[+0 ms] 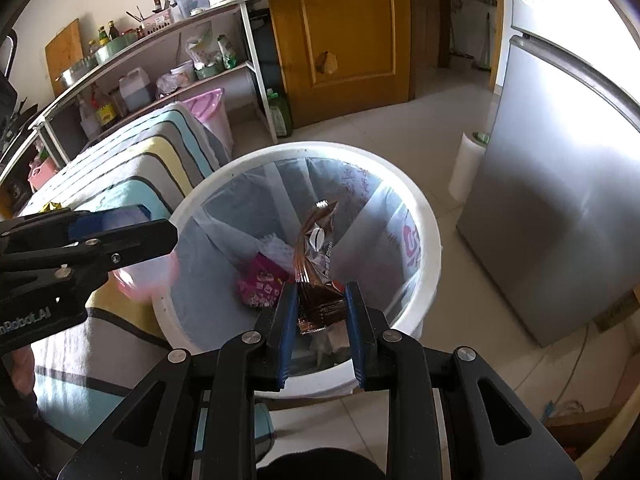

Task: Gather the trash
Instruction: 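Open the left tool over the bin while the right tool releases the wrapper, then move both open tools back to the remaining wrappers on the table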

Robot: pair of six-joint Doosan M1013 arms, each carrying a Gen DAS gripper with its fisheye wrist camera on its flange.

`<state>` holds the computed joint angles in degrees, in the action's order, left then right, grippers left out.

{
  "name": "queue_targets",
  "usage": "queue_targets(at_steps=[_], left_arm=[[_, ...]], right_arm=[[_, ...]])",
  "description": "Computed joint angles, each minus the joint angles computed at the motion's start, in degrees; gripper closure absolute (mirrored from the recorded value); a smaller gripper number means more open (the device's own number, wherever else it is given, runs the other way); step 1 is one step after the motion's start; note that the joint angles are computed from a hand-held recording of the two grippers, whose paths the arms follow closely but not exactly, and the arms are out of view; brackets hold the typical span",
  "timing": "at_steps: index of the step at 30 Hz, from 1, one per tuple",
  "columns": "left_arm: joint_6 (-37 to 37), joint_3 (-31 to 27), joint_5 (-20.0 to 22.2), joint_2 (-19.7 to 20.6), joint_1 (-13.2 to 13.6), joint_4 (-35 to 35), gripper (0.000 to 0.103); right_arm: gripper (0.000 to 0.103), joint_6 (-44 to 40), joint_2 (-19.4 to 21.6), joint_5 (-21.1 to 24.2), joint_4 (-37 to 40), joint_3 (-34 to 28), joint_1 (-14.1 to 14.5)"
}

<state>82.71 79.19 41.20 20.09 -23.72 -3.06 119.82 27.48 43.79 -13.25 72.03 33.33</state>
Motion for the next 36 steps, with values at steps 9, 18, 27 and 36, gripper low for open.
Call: queue_targets(at_steps=[9,18,27,36], left_arm=[[-0.8,0.8,-1.0,-0.8,0.4,-0.1,0.042],[-2.2,3.3,-3.5,-3.2,1.1,0.6,0.040],[-10.5,7.8,-7.5,-7.7,1.3,10.0,0.039],[-14.4,11.7,-9.4,-11.3,3.2,12.2,0.038]], right_arm=[[0.057,1.9,-0.1,0.0,-2.4,0.0,0.5],[0.057,5.1,-1.3,-1.9,-5.5,0.7,1.5],[0.057,8.2,-2.5,-5.0,-7.6,1.2,3.2],[0.057,8.0,-2.5,-7.6,-8.5,0.0,5.4]])
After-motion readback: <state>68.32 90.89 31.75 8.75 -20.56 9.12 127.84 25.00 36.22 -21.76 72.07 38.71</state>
